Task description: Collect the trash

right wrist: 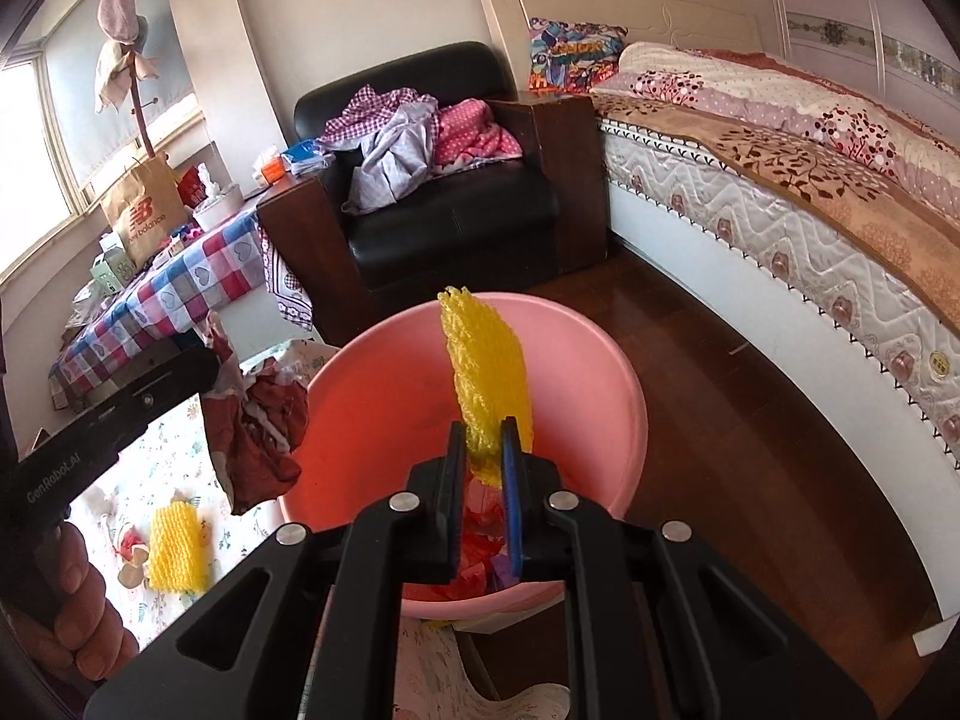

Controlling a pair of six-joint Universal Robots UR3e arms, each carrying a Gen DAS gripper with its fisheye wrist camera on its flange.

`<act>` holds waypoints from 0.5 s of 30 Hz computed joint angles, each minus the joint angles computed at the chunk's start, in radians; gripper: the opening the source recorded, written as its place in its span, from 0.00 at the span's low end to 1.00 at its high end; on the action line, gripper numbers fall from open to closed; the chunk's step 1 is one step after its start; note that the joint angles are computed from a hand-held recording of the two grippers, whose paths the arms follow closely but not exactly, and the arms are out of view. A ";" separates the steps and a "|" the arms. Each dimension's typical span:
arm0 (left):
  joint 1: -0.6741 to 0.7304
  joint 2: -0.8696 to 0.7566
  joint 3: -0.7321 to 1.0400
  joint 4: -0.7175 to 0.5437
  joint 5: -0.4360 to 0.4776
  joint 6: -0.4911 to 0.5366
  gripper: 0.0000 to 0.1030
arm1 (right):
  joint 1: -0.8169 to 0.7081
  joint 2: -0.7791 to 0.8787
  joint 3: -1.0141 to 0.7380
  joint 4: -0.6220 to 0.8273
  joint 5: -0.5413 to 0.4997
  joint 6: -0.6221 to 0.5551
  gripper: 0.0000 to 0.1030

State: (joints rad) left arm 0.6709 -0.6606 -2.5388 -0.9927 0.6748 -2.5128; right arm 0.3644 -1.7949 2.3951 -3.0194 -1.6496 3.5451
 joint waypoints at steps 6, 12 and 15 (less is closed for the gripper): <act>-0.063 -0.103 -0.023 0.175 0.054 -0.071 0.05 | 0.003 0.018 -0.006 -0.001 -0.004 -0.010 0.11; -0.133 -0.184 -0.032 0.309 0.097 -0.133 0.05 | 0.009 0.010 -0.030 0.044 -0.026 0.003 0.11; -0.158 -0.213 -0.030 0.357 0.110 -0.157 0.05 | 0.008 0.007 -0.040 0.066 -0.024 -0.002 0.13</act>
